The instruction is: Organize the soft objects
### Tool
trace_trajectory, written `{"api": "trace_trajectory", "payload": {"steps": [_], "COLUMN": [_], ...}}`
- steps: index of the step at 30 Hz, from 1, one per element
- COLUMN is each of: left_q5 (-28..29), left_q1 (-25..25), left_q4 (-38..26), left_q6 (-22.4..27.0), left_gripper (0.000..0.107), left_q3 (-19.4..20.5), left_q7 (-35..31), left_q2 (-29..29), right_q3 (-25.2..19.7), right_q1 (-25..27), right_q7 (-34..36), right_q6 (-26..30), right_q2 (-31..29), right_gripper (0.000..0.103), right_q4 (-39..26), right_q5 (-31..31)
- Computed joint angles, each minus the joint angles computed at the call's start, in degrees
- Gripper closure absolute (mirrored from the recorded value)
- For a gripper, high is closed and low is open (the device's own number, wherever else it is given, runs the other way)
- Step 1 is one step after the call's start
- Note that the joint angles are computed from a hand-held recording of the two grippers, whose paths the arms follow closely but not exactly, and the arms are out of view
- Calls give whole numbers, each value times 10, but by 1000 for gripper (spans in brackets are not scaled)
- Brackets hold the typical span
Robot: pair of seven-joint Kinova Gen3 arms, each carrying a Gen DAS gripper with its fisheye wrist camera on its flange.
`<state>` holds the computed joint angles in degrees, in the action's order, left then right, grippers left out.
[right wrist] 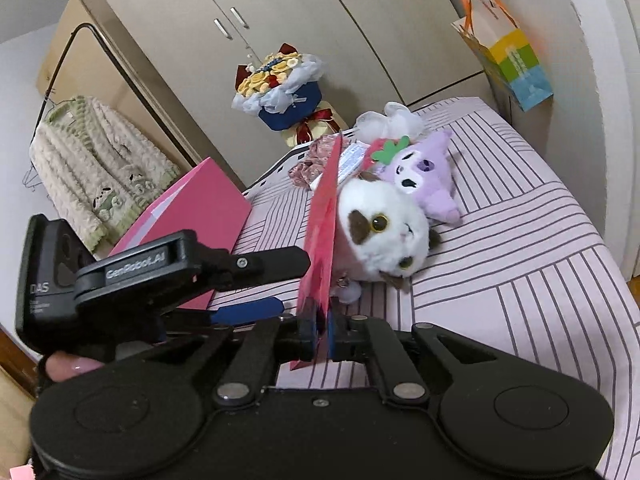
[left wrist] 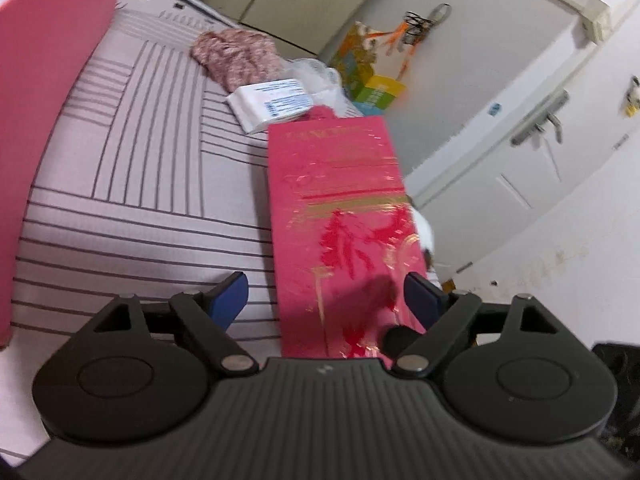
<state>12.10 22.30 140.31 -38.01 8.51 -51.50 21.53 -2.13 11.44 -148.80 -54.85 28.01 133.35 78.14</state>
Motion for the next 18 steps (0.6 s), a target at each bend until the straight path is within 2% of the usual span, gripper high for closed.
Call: {"api": "trace_trajectory", "payload": {"steps": [5, 8, 12, 14, 18], "left_q5": [13, 9, -7, -20, 16], "left_q1": [7, 8, 8, 6, 31], "left_q4": [2, 2, 14, 20, 27], "left_q6": [-26, -44, -105, -125, -127], "left_gripper": [22, 23, 26, 42, 57], "left_q3": [-3, -4, 0, 2, -2], "left_q7": [4, 1, 9, 10, -6], "left_q2": [12, 21, 47, 58, 52], "right_q3": [7, 16, 24, 28, 37], "right_q1": [23, 24, 22, 23, 13], "right_q7": [-67, -76, -92, -104, -110], "right_q6": [-43, -62, -77, -85, -78], "right_q2": [44, 60, 73, 80, 77], "right_gripper": [96, 96, 96, 96, 96], "right_q4": [-38, -48, -60, -69, -74], "right_q5": [53, 66, 77, 86, 85]}}
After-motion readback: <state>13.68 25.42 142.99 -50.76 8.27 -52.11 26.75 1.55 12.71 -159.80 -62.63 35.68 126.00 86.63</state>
